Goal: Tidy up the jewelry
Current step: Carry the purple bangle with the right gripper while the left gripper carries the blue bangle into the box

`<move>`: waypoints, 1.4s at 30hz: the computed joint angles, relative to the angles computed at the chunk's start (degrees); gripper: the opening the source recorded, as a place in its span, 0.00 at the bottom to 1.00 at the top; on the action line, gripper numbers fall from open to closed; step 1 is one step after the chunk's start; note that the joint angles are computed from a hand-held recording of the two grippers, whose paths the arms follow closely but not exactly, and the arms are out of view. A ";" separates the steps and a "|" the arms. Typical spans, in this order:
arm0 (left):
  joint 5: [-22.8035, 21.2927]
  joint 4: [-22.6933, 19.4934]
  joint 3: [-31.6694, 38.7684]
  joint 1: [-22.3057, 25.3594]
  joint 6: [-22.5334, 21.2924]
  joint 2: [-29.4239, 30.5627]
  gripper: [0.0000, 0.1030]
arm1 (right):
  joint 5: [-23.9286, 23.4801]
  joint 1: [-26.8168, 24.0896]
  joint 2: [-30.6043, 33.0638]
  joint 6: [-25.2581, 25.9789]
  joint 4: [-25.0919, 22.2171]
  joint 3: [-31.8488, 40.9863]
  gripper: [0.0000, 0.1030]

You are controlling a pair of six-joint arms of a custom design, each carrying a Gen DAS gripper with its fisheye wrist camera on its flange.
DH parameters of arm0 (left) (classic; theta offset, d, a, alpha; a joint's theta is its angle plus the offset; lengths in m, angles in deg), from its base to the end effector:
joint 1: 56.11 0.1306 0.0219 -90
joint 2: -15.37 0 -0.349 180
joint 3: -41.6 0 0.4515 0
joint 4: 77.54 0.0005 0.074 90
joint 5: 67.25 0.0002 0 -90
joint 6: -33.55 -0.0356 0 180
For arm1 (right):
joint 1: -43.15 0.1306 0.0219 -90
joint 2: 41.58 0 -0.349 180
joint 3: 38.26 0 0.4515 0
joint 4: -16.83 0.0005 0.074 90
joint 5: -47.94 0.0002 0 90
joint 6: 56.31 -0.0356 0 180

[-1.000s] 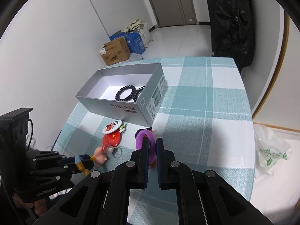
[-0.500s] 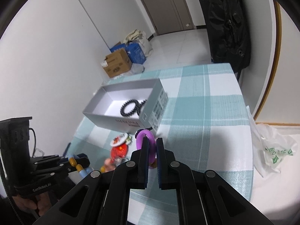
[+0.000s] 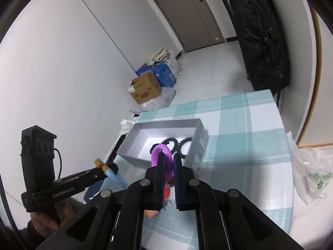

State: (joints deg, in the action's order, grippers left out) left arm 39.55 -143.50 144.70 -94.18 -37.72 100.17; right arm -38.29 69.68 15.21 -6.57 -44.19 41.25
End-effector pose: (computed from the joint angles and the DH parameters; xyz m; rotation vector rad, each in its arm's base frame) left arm 0.3803 -0.3116 0.5399 0.5636 2.4526 -0.7891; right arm 0.2992 0.1462 0.5289 0.3109 2.2758 0.5493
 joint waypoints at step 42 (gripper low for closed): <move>6.30 -12.16 19.41 2.95 1.67 18.16 0.08 | -6.88 -5.86 14.41 4.18 1.13 7.97 0.11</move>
